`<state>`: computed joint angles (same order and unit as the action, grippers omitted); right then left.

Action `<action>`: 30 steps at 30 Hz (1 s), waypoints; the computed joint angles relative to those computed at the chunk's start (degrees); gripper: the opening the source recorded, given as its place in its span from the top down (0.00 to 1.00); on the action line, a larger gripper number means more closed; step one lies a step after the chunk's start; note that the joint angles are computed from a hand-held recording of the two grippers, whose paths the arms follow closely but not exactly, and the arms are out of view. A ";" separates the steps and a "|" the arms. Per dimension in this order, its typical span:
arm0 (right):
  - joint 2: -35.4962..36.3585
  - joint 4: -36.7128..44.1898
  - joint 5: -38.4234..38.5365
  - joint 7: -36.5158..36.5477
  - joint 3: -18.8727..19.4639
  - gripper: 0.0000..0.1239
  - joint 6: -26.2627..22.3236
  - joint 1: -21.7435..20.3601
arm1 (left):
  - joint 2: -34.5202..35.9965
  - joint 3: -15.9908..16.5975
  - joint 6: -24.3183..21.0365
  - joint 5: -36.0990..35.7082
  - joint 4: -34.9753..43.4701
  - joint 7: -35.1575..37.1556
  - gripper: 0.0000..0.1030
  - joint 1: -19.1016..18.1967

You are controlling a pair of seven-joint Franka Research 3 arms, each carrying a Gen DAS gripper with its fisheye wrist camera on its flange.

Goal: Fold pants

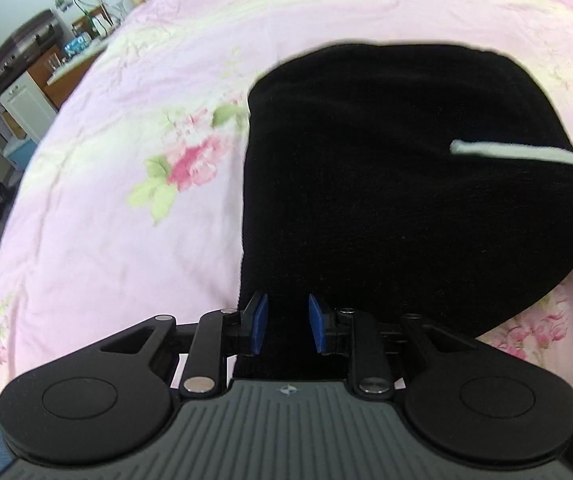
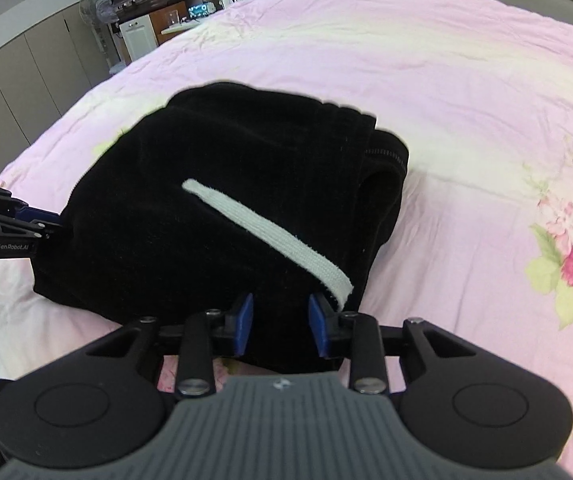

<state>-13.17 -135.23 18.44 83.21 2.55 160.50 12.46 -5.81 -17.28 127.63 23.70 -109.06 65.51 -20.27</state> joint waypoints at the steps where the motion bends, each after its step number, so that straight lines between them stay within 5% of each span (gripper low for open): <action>1: -0.87 -0.07 -0.44 0.26 0.14 0.77 -0.07 -0.18 | -0.86 -0.12 0.09 0.28 0.05 -0.30 0.71 -0.10; 9: -13.94 -3.85 -5.47 1.02 2.53 0.47 4.04 -1.57 | -8.87 -2.38 1.72 2.32 2.23 -1.79 0.59 -1.06; 15: -25.21 -8.96 -4.68 2.20 3.85 0.27 6.90 -0.95 | -12.63 -7.35 1.74 9.20 3.35 -10.83 0.39 0.11; 22: -35.49 -14.15 -4.39 7.68 6.72 0.21 3.69 -3.96 | -13.98 -13.41 -1.59 20.38 1.97 -22.00 0.21 -0.22; 30: -42.85 -20.71 -8.46 15.77 12.27 0.21 4.82 -9.46 | -16.78 -14.00 2.34 21.40 -3.84 -32.51 0.11 -2.64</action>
<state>-56.01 -155.94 9.97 98.98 14.81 165.33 3.00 -22.59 -31.28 129.97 45.10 -112.91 33.00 -22.90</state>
